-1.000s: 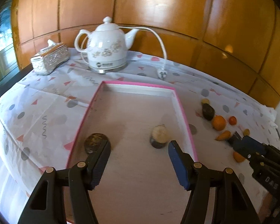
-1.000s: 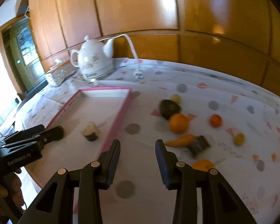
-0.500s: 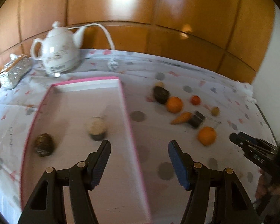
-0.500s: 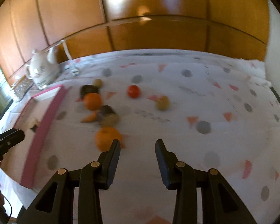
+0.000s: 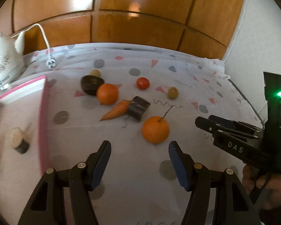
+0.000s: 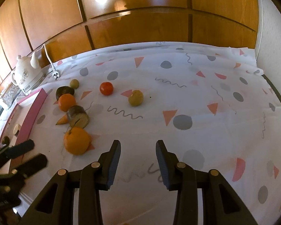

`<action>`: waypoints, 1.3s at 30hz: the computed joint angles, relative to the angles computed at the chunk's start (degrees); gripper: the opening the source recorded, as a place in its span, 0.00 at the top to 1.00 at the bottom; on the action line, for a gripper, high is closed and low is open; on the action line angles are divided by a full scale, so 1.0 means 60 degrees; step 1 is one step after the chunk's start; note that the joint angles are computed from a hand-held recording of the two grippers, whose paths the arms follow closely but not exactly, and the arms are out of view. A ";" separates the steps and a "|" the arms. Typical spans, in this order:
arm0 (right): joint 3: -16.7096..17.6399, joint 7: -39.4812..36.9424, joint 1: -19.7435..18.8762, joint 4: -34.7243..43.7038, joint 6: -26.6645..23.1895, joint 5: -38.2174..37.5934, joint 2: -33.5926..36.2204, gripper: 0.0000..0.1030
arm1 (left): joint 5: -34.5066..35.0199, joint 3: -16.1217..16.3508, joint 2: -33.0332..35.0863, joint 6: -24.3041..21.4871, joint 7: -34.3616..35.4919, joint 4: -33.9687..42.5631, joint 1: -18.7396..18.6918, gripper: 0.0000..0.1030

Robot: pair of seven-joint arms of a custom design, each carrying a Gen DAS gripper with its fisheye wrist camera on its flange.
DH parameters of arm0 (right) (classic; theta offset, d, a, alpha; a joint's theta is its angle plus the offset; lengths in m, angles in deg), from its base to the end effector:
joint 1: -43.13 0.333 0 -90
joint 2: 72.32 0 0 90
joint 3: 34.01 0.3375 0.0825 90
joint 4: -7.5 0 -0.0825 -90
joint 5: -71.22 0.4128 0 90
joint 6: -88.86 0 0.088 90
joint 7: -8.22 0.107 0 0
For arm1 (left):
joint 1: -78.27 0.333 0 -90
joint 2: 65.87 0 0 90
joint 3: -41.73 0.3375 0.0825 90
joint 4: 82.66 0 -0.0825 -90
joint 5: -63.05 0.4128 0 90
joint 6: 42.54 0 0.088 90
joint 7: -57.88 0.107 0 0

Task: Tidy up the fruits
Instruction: 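Grasp the stemmed orange with the left gripper while the right grasps a small yellow fruit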

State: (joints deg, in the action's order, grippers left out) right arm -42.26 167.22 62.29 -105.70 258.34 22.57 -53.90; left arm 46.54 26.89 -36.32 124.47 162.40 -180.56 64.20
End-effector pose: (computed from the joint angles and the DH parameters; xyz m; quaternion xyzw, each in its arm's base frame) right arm 0.6450 0.1821 0.3669 -0.5891 0.7212 -0.2461 0.2690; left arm 0.6786 -0.3199 0.3801 -0.5072 0.7828 -0.3459 0.1015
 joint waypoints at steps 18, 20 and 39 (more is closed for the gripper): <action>0.0409 -0.3168 -0.0577 0.2045 -0.0067 0.2038 0.1635 0.62 | 0.1199 0.0719 0.1303 -0.0572 -0.1364 0.1678 -0.0898 0.46; 0.0551 -0.3716 -0.0678 0.2422 -0.0293 0.2475 0.1912 0.62 | 0.1149 0.0482 0.1347 -0.0370 -0.1149 0.1632 -0.0732 0.55; 0.0779 -0.5625 -0.0581 0.1722 0.0297 0.4096 0.1635 0.75 | 0.1330 0.1410 0.0163 0.0814 -0.1917 -0.0351 -0.1025 0.62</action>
State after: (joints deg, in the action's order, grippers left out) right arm -37.59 133.47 58.80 -95.37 260.12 47.15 -44.09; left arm 54.52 35.35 -35.34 129.36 150.90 -182.67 58.05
